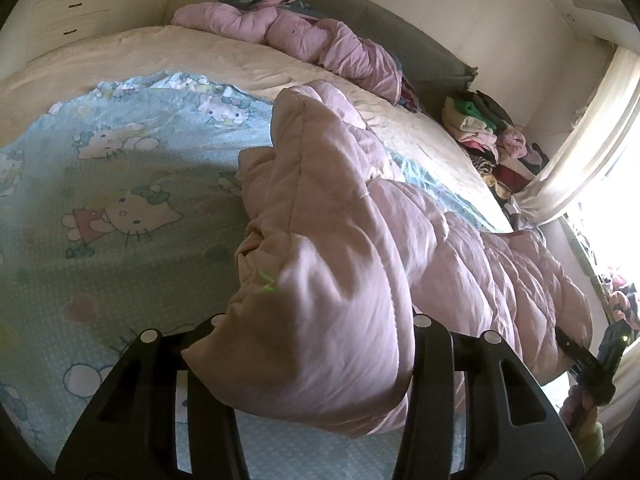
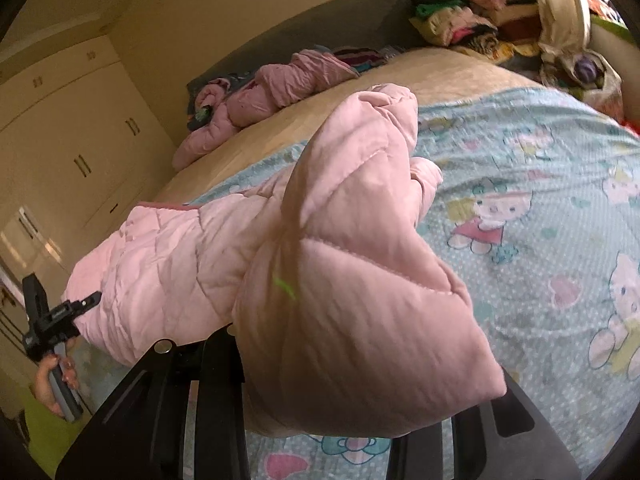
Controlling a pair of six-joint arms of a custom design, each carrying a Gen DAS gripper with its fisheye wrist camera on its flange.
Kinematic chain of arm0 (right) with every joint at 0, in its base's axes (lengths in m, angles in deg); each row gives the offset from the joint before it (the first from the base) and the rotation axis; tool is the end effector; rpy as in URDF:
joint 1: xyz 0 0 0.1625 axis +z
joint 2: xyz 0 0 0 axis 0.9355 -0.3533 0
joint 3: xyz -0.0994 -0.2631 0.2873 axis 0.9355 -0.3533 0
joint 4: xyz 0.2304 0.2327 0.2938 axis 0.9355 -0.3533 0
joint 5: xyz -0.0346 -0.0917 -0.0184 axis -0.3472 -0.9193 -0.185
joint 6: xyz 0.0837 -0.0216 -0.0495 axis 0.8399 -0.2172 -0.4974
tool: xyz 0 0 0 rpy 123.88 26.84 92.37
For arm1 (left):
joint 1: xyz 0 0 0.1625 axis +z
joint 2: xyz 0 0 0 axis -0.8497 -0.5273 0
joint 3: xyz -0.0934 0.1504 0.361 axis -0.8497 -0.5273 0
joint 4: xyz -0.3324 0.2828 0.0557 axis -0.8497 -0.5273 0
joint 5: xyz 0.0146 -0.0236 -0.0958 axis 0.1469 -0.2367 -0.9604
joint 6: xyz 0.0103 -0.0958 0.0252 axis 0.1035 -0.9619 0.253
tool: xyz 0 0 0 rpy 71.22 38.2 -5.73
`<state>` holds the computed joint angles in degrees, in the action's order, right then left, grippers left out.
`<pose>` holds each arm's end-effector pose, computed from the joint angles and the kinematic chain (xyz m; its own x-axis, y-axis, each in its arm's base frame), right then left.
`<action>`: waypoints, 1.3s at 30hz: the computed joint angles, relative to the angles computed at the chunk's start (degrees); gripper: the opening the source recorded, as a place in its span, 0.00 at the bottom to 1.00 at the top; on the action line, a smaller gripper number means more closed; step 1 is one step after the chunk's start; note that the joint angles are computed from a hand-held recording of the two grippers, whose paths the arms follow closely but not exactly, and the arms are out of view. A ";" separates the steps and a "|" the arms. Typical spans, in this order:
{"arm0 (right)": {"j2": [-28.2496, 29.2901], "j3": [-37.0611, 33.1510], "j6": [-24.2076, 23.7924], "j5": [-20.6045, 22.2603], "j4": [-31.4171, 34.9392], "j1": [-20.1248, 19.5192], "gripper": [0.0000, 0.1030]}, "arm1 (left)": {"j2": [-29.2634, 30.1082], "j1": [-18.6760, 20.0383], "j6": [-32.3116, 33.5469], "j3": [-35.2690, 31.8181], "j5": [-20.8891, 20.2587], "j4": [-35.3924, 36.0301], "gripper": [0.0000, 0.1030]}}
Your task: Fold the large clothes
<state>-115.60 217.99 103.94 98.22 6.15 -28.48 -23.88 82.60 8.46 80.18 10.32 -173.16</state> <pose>0.1099 -0.1309 0.3890 -0.9254 0.2630 0.2730 -0.1034 0.5177 -0.8493 -0.2906 -0.3414 0.1879 -0.8955 0.2994 -0.3294 0.4338 0.7528 -0.4951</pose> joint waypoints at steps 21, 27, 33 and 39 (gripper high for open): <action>3.77 0.91 14.89 8.82 -2.22 1.42 0.83 | 0.51 0.92 -0.92 0.19 -0.74 0.12 0.43; 0.51 0.64 11.55 6.76 1.54 -2.82 0.88 | 0.22 0.91 -1.52 0.53 -0.62 0.74 0.54; 1.55 -0.28 14.76 9.96 1.13 2.25 0.88 | -0.13 0.07 -1.73 -0.28 0.18 4.02 0.85; -0.22 -1.17 13.08 10.89 2.83 1.93 0.88 | -2.63 -2.32 -4.40 0.10 3.62 8.56 0.91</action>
